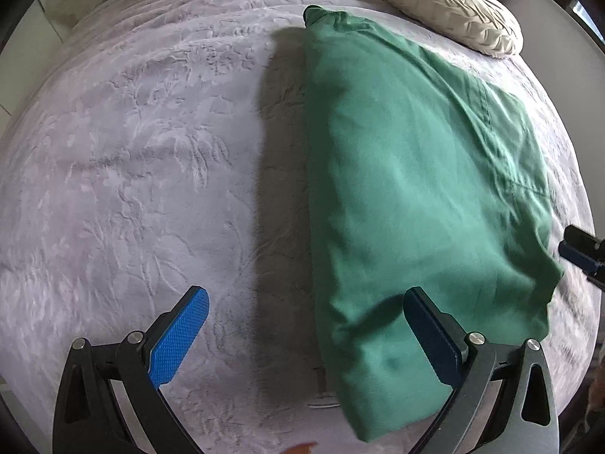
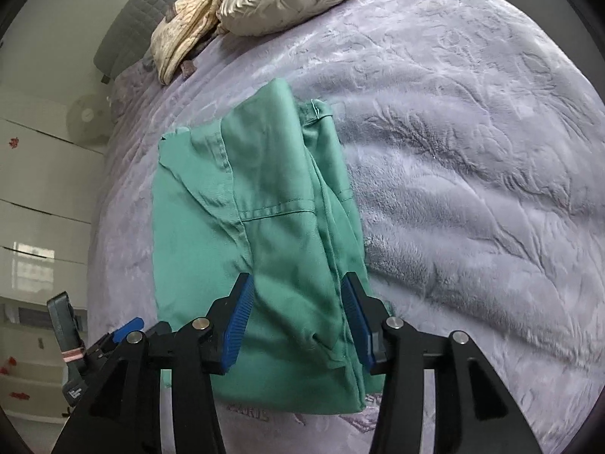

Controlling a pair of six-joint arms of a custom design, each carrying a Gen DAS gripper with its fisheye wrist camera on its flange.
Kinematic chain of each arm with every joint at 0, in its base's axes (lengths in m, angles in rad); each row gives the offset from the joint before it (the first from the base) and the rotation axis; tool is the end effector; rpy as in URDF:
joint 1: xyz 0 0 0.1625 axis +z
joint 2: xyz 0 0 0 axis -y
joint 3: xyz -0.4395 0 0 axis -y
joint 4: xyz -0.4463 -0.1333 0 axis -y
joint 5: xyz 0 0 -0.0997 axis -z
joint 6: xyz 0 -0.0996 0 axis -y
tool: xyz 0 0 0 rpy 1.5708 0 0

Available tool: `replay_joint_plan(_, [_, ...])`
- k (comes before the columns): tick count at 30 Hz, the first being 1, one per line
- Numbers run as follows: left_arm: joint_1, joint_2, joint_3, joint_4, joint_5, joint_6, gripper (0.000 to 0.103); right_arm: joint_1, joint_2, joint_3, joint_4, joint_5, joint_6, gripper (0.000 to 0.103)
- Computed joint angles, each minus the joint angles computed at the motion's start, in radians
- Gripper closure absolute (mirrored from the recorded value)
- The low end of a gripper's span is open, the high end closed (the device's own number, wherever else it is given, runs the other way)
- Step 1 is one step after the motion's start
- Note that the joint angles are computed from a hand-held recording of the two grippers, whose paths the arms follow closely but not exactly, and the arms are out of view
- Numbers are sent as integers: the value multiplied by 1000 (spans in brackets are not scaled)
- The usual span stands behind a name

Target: Fold large clothes

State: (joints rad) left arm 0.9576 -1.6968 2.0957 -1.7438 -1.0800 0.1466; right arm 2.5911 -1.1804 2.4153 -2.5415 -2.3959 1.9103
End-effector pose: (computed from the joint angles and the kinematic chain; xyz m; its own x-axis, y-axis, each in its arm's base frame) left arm -0.1021 -0.4583 0.3172 -0.5715 0.7039 -0.4217 0.6513 0.7017 0.2887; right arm 0.3664 -0.1543 0.0563 -0.7120 0.7021 0.0101 0.4545 0.4717 -0.7556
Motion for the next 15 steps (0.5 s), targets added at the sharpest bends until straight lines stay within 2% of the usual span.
replay_joint_plan(3, [-11, 1, -2, 4, -10, -11, 0, -7, -13, 21, -25, 5, -9, 45])
replay_joint_plan(10, [-49, -8, 25, -10, 28, -15, 0, -18, -33, 67, -101, 12, -36, 42])
replay_joint_plan(15, [-59, -5, 28, -1, 38, -24, 0, -24, -44, 86, -133, 11, -64, 34])
